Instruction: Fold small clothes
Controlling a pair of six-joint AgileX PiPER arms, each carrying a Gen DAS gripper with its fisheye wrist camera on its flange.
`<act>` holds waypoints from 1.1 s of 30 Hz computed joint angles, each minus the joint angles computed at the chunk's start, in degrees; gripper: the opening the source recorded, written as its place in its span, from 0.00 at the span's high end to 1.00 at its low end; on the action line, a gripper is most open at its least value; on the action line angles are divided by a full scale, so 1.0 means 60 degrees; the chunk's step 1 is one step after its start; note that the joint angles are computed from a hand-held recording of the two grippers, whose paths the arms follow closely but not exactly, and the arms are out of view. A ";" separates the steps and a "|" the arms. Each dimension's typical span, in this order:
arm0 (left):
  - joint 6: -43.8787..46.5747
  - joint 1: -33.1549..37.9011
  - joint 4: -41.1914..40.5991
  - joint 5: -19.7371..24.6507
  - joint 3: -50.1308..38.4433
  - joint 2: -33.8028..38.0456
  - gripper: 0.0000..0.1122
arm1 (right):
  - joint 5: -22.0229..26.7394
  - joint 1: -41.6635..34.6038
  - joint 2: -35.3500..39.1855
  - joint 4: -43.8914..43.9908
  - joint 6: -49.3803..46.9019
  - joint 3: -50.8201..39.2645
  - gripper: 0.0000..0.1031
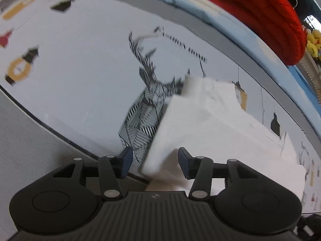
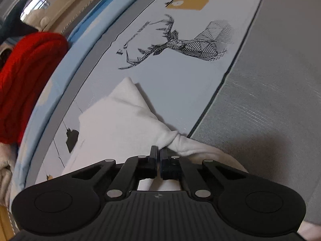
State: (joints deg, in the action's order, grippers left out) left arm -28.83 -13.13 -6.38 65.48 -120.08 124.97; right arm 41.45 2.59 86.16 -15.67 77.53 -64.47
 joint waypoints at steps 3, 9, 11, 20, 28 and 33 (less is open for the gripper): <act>0.0375 0.0015 -0.0168 -0.0048 0.0098 0.0037 0.97 | 0.0231 0.0309 -0.0086 -0.0206 0.0509 0.0128 0.99; 0.0350 -0.0168 0.0315 -0.0615 0.0811 -0.0811 0.97 | 0.0786 -0.0002 0.0197 -0.0079 0.0541 0.0034 0.94; 0.0391 -0.0154 0.0223 -0.0385 0.0805 -0.0839 0.95 | 0.1081 0.0412 0.0082 -0.1002 0.1085 -0.0140 0.94; 0.0490 -0.0299 0.0578 -0.1710 0.1467 -0.1289 0.89 | 0.0918 0.1535 -0.0106 -0.3408 0.1594 -0.0272 0.71; 0.1375 -0.0161 -0.0716 -0.0174 -0.0035 0.0008 0.73 | 0.0424 -0.0271 0.0783 0.0471 -0.1617 -0.0382 0.68; 0.2170 -0.0369 -0.0656 -0.0815 0.0234 -0.0073 0.70 | -0.0140 0.0113 0.0446 -0.0322 -0.2119 -0.0450 0.61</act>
State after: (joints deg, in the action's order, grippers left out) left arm -15.81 -15.34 -10.32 60.59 -118.68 124.53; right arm 40.62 3.27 88.84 -17.60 64.81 -67.17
